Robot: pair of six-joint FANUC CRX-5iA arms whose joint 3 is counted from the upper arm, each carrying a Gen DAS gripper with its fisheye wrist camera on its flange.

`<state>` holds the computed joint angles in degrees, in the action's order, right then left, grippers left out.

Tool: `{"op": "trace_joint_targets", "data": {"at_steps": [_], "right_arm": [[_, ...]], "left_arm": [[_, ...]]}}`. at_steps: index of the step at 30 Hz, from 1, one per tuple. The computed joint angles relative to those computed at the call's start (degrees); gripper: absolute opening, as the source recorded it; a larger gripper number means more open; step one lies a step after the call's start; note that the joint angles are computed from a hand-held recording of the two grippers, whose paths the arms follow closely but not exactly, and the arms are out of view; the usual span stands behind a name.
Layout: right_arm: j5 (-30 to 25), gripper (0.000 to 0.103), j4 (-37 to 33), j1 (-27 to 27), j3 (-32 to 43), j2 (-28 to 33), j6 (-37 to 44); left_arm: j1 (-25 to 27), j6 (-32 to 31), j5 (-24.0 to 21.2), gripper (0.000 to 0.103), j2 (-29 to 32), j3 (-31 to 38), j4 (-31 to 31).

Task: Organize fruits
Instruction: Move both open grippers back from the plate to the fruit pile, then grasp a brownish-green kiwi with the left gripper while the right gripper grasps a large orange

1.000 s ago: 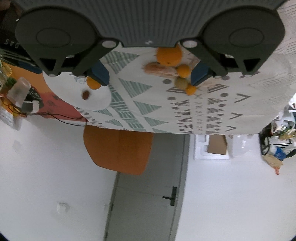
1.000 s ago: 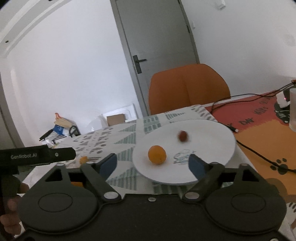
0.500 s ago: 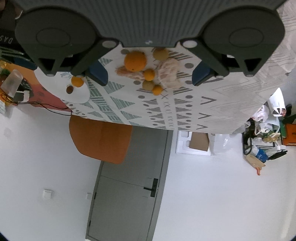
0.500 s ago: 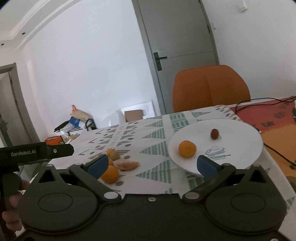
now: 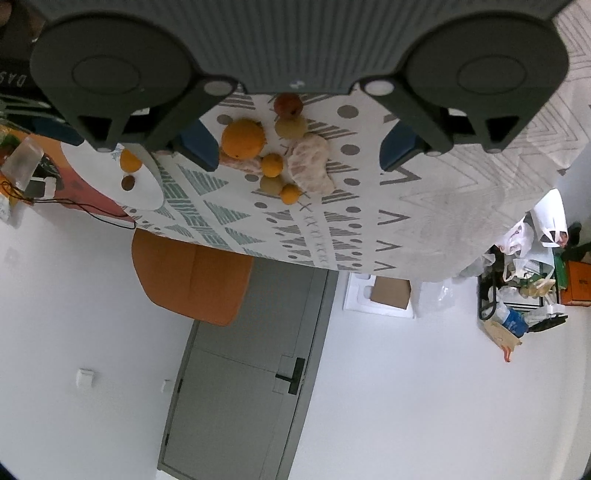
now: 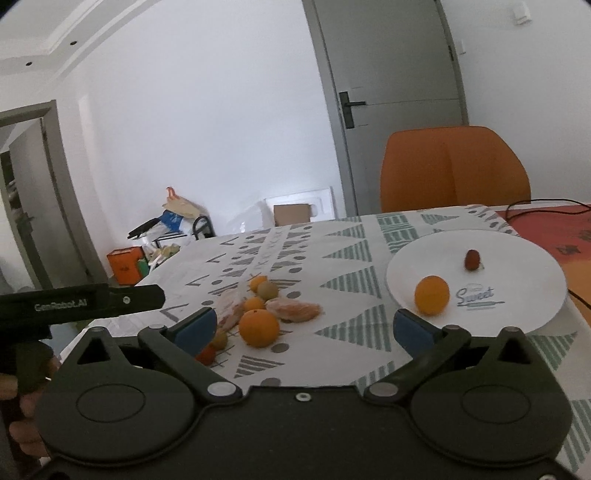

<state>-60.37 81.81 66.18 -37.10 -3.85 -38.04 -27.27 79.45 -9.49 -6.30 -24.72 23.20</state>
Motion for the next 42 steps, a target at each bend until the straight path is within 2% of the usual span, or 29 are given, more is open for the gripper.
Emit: {"op": "trace_joint_targets", "data": {"at_steps": [5, 7, 13, 21, 27, 28, 29, 30, 31, 32, 33, 35, 39, 42], "right_arm": [[2.32, 0.098, 0.64, -1.06, 0.41, 0.67, 0.71], [4.01, 0.089, 0.24, -1.71, 0.64, 0.82, 1.43], [8.90, 0.072, -0.28, -3.75, 0.37, 0.89, 2.17], [12.94, 0.060, -1.93, -6.13, 0.98, 1.53, 4.19], [15.08, 0.060, -2.78, -7.64, 1.74, 2.24, 5.83], [15.41, 0.060, -3.07, -7.89, 1.94, 2.40, 6.13], [15.67, 0.060, -3.50, -8.09, 2.17, 2.50, 6.58], [16.02, 0.060, -3.93, -8.35, 2.47, 2.70, 7.09], [16.25, 0.060, -4.16, -8.50, 2.68, 2.83, 7.51], [16.45, 0.060, -4.46, -8.66, 2.98, 2.99, 8.09], [16.70, 0.060, -4.78, -8.85, 3.35, 3.21, 8.69], [17.45, 0.060, -4.89, -9.24, 3.71, 3.46, 9.21], [19.18, 0.060, -5.28, -10.15, 5.09, 4.66, 10.73], [20.53, 0.060, -5.60, -10.78, 6.21, 5.66, 11.77]], "left_arm": [[0.01, -4.44, 0.62, 0.082, 0.90, -1.14, 5.12], [0.01, -5.68, 0.56, 0.078, 1.41, -1.34, 6.56], [-0.15, -7.62, -0.13, 0.068, 3.81, -0.59, 9.19], [-0.81, -12.77, -0.78, 0.059, 7.14, 0.42, 14.92], [-1.18, -15.93, -2.58, 0.051, 9.90, 1.99, 18.35], [-1.14, -15.75, -3.05, 0.045, 10.32, 2.35, 18.22], [-0.89, -14.81, -3.95, 0.031, 10.84, 3.09, 17.10], [-0.67, -13.35, -4.23, 0.025, 11.00, 3.58, 15.40], [-0.43, -11.76, -4.57, 0.025, 11.07, 4.08, 13.93], [-0.28, -12.40, -5.10, 0.025, 11.11, 4.12, 15.10], [-0.39, -14.83, -5.07, 0.025, 11.06, 3.60, 18.12], [-0.58, -17.32, -4.41, 0.025, 10.78, 3.07, 20.31], [-0.17, -19.05, -4.29, 0.025, 10.05, 2.48, 21.97], [0.60, -17.96, -4.39, 0.025, 9.65, 2.51, 20.83]]}}
